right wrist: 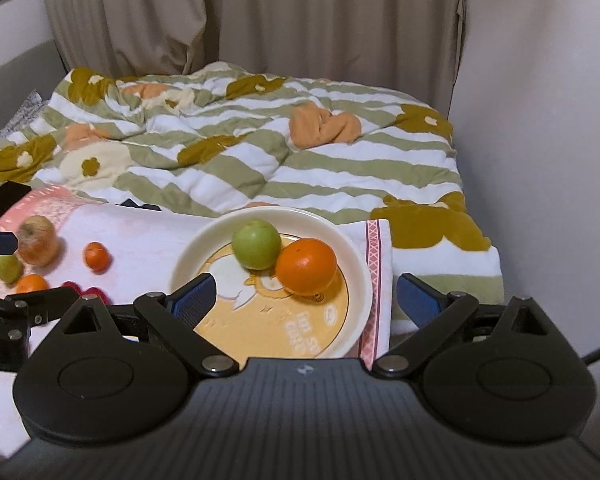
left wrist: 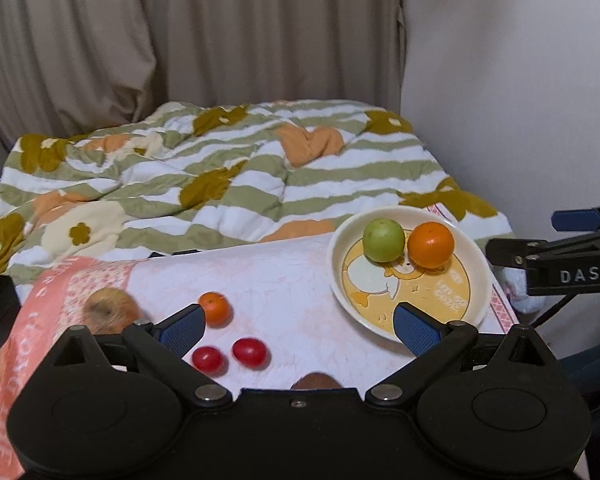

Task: Organize fruits
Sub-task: 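Withdraw both tools from the bowl back over the remaining fruits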

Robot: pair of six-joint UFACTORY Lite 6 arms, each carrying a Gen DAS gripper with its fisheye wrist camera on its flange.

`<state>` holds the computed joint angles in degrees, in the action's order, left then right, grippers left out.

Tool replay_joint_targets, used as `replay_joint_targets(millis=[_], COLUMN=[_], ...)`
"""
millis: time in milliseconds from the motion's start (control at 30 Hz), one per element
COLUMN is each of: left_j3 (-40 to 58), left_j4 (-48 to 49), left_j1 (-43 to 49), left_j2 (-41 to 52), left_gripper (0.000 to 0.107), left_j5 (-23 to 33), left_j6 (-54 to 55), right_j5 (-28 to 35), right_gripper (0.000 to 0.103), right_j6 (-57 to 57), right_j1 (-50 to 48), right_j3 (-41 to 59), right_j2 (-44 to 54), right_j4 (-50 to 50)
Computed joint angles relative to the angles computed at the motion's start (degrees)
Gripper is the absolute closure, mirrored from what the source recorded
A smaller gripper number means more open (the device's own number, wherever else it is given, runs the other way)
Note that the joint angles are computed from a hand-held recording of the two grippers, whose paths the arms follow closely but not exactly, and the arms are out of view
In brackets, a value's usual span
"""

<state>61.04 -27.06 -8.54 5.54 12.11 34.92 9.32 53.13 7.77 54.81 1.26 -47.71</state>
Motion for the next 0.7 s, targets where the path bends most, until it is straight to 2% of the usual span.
replay_joint_targets(millis=[133,267,400,533,600,700], left_j3=[-6.84,-11.74,-15.5,-16.68,-15.48,-11.46], left_j4=[3.6,0.3,-9.6,-21.96,-27.67,-31.3], left_j1=[2.39,7.25,15.9,27.87,34.13,41.45], left_j2=[-8.67,-15.85,-22.01,-23.9,-21.98,-16.77], left_gripper=[0.005,0.005,0.005,0.005,0.005,0.005], left_j5=[0.19,3.07,7.57,13.79,17.36,22.17], left_j6=[-3.66,1.01,14.24,31.9,40.81,49.25], right_j5=[2.5,6.37,10.83,16.72,19.78,24.81], right_gripper=[0.0,0.0,0.0,0.0,0.0,0.0], right_j6=[-4.31,-1.9,3.82,14.65,20.78,28.66], right_j1=[3.22,8.07,14.48,23.55,28.27,34.81], right_j3=[-4.21,-6.48,-7.65,-6.66,-4.92,-1.54], right_j2=[-7.6,-12.89,-16.5,-16.5,-14.61,-10.8], right_j4=[5.33,5.21,3.52,-2.04,-5.09,-8.38])
